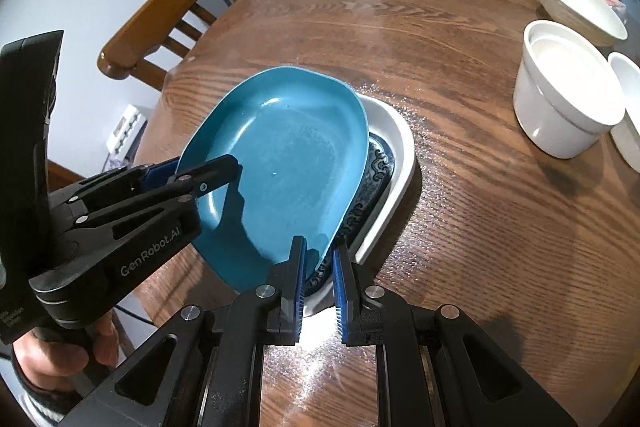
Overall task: Organize plates and bowls
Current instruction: 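Carry the blue plate with the left gripper and lower it onto the patterned stack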
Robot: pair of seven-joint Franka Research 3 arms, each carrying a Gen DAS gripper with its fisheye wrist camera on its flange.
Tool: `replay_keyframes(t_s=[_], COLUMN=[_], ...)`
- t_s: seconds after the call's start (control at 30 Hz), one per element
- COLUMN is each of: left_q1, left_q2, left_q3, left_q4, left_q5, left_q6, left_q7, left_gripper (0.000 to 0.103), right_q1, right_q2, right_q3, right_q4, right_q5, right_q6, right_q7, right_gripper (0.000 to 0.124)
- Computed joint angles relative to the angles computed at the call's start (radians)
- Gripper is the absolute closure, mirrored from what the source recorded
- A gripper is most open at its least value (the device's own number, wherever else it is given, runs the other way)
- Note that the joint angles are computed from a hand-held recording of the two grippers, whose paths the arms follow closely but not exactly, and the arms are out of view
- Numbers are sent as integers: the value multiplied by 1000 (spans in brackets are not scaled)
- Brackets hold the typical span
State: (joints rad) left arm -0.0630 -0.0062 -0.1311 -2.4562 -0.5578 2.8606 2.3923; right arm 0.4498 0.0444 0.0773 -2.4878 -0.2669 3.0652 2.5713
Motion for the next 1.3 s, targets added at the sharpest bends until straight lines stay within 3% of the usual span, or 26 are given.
replay_keyframes(t_s=[0.47,0.7,0.93,1.03,1.3], left_q1=[6,9,21,36,43], left_q2=[28,55,110,123,94], left_q3=[-18,-45,-79,-89,-92], left_q4=[-1,28,108,140,120], left_q5=[99,53,72,85,107], left_q6=[46,59,23,-19,-31], left_q7=[-18,37,1,-21,-19], left_gripper=[79,77,77,77,77], right_q1=[14,32,2,-15,-18], right_q2=[56,73,92,93,74], right_q3=[-9,-62,-84,-81,-58], right_q4=[102,144,173,173,165], right_q5=[50,-121,-199,-175,-140], right_q6=[-122,-184,-195,-185,-211], right_q7=[-74,46,113,93,60], right_gripper=[110,110,111,111,111])
